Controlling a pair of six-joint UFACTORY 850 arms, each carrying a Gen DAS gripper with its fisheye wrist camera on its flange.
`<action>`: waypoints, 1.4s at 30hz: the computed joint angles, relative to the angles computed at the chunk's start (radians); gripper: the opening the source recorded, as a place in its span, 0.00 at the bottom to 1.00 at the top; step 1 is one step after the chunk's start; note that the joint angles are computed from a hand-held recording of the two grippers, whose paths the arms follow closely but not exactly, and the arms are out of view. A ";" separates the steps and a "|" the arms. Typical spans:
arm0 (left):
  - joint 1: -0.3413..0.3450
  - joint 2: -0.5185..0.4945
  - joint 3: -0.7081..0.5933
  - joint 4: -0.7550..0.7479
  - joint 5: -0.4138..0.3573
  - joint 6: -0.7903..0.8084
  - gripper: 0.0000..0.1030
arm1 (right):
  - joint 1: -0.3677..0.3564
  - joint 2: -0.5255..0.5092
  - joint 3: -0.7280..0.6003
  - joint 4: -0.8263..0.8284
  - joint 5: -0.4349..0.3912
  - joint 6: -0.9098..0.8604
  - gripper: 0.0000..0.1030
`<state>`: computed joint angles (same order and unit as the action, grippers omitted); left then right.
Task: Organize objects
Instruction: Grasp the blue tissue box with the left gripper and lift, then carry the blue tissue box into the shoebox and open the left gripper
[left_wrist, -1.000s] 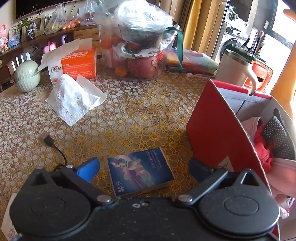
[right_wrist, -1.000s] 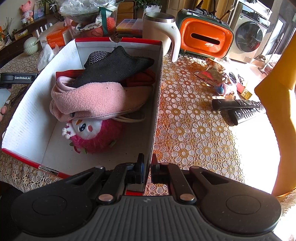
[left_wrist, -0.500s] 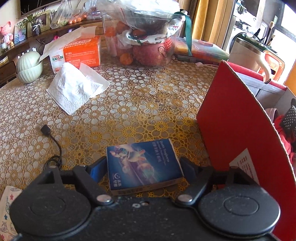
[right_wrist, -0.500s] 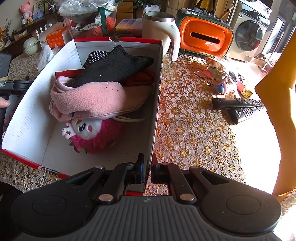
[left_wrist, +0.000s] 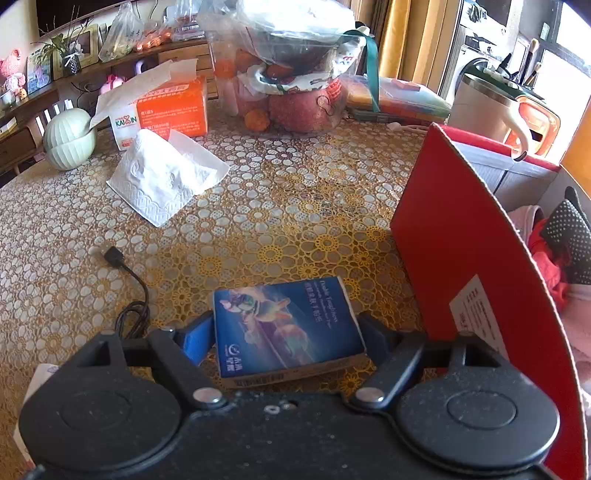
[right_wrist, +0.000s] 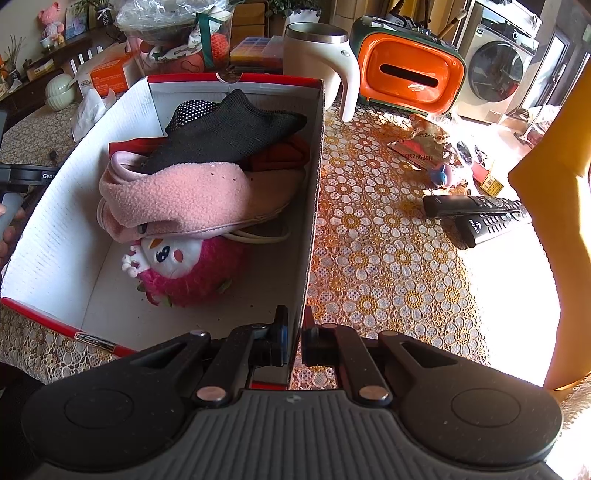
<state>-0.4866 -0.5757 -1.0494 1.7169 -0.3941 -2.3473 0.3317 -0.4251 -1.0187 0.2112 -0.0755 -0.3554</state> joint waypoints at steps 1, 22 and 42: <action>-0.002 0.015 0.012 0.000 -0.004 0.005 0.77 | 0.001 -0.001 0.000 -0.024 0.001 0.024 0.06; -0.136 0.244 0.100 0.148 -0.016 0.025 0.77 | 0.006 -0.007 -0.008 -0.103 0.007 0.104 0.06; -0.212 0.059 -0.164 0.064 0.030 0.235 0.77 | 0.008 0.002 0.002 -0.001 0.011 -0.007 0.06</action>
